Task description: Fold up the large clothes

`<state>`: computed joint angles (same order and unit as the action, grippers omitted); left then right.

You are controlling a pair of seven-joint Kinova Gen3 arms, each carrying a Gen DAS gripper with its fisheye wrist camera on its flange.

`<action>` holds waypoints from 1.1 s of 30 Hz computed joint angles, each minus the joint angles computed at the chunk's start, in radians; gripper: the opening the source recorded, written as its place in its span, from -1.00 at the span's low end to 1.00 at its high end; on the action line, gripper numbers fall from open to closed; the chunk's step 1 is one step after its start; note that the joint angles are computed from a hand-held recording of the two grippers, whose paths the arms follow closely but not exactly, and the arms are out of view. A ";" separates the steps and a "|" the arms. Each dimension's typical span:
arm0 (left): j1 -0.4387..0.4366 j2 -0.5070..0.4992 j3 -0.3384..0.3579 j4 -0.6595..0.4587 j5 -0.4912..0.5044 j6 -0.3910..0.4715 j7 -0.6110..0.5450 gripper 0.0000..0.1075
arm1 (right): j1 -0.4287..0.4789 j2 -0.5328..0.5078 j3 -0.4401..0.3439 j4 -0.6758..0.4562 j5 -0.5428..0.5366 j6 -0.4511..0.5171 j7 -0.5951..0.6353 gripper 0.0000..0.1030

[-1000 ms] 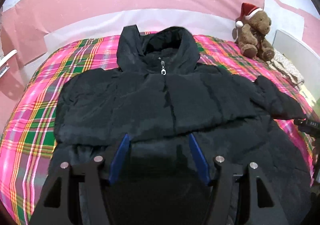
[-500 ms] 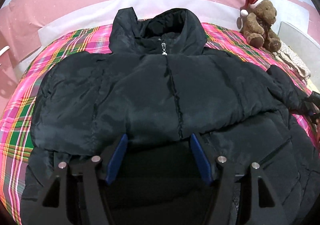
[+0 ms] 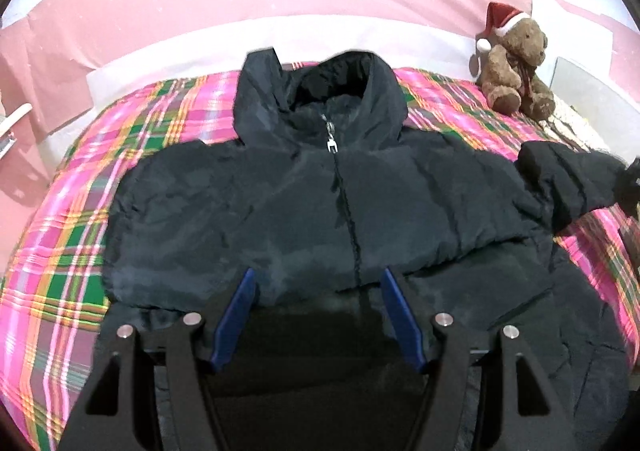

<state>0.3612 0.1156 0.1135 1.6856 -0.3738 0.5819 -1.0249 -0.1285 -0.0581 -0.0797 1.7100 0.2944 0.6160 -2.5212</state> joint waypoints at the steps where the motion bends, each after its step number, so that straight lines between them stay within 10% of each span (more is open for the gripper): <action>1: -0.004 -0.012 -0.001 0.004 0.005 -0.006 -0.003 0.23 | -0.013 -0.013 -0.015 -0.021 0.010 0.004 0.009 -0.76; 24: -0.201 -0.168 -0.003 0.144 0.174 -0.088 -0.110 0.23 | -0.336 0.416 -0.053 -0.459 -0.253 0.119 0.421 -0.69; 33: -0.235 -0.153 -0.020 0.161 0.278 -0.120 -0.183 0.23 | -0.324 0.472 -0.091 -0.451 -0.357 0.084 0.585 0.10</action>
